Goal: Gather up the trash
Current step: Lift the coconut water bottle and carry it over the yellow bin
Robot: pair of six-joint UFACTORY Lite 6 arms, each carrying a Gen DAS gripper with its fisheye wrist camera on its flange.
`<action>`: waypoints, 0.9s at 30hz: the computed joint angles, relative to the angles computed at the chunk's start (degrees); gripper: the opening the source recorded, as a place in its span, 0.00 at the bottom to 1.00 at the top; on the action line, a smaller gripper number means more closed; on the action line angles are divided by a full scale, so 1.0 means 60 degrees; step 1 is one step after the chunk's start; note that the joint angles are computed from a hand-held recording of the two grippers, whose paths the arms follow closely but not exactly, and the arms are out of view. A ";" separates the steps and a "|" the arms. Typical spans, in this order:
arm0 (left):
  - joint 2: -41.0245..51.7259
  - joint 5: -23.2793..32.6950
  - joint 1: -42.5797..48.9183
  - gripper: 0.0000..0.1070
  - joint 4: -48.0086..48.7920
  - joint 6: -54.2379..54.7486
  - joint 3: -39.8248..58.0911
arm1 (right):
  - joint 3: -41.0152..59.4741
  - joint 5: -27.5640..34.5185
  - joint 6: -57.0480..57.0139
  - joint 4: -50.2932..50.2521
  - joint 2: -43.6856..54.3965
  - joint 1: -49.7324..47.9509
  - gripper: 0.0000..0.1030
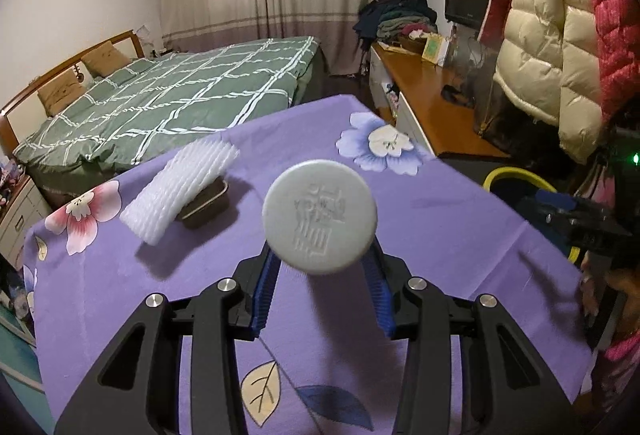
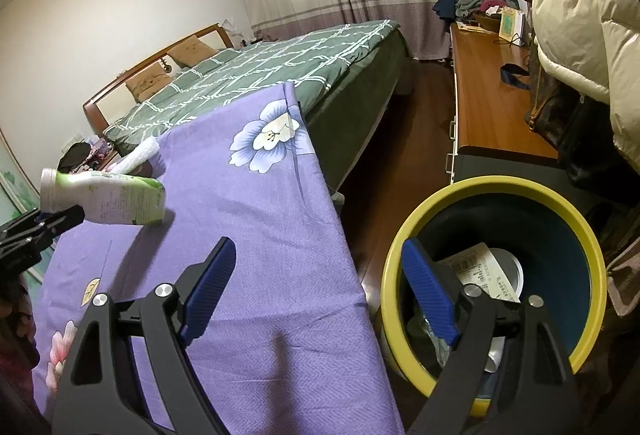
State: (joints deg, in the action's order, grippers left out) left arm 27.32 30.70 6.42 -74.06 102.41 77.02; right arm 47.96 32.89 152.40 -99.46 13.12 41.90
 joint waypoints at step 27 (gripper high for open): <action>0.5451 0.1170 -0.2128 0.59 0.9759 -1.1256 0.7757 | -0.0417 -0.0463 0.0676 -0.1070 -0.0394 -0.0455 0.78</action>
State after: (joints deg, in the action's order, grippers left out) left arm 60.03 37.72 -6.35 -15.50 34.87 123.56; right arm 45.45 30.11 156.46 -105.89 10.76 39.17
